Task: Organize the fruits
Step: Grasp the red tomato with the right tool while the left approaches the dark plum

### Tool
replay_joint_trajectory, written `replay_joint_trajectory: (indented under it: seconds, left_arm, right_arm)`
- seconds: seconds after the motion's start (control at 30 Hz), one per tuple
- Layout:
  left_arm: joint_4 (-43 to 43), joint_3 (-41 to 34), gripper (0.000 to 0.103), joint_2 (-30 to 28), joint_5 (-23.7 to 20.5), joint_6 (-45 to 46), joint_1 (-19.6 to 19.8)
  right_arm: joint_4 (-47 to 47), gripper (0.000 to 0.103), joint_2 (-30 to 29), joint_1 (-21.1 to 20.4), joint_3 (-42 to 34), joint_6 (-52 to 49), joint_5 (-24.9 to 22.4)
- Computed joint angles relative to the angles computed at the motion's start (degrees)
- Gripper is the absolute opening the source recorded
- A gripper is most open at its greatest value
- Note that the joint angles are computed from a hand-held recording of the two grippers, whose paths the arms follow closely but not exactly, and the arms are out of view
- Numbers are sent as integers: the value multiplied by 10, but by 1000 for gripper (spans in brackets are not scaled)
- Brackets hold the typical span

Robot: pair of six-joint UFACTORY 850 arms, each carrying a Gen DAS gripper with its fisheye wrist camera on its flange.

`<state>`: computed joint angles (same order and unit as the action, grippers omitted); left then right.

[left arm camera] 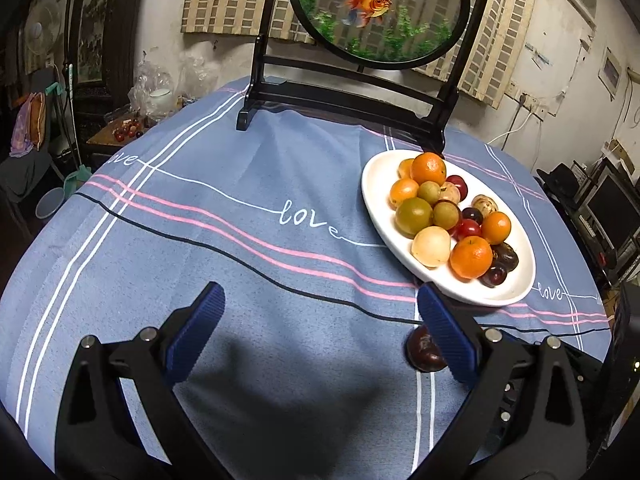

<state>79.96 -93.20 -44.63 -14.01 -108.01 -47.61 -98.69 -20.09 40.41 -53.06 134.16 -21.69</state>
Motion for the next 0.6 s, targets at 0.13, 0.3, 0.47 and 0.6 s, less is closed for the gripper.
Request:
replay_joint_trajectory:
  seconds: [0.13,0.3,0.47,0.6]
  left_arm:
    - [18,0,99,0,-9,-13,-3]
    - [-5,-3,99,-2,-4,6,0]
    - [-2,-2,99,-2,-8,5,-1]
    - [-9,-5,99,-4,-11,16,-2]
  right_arm:
    - [13,47,-9,-2,-10,-18,4]
    - [17,43,-14,-2,-16,-23,0]
    - [-8,39,-15,-9,-17,2,16]
    - [-21,39,-19,-18,-21,21,35]
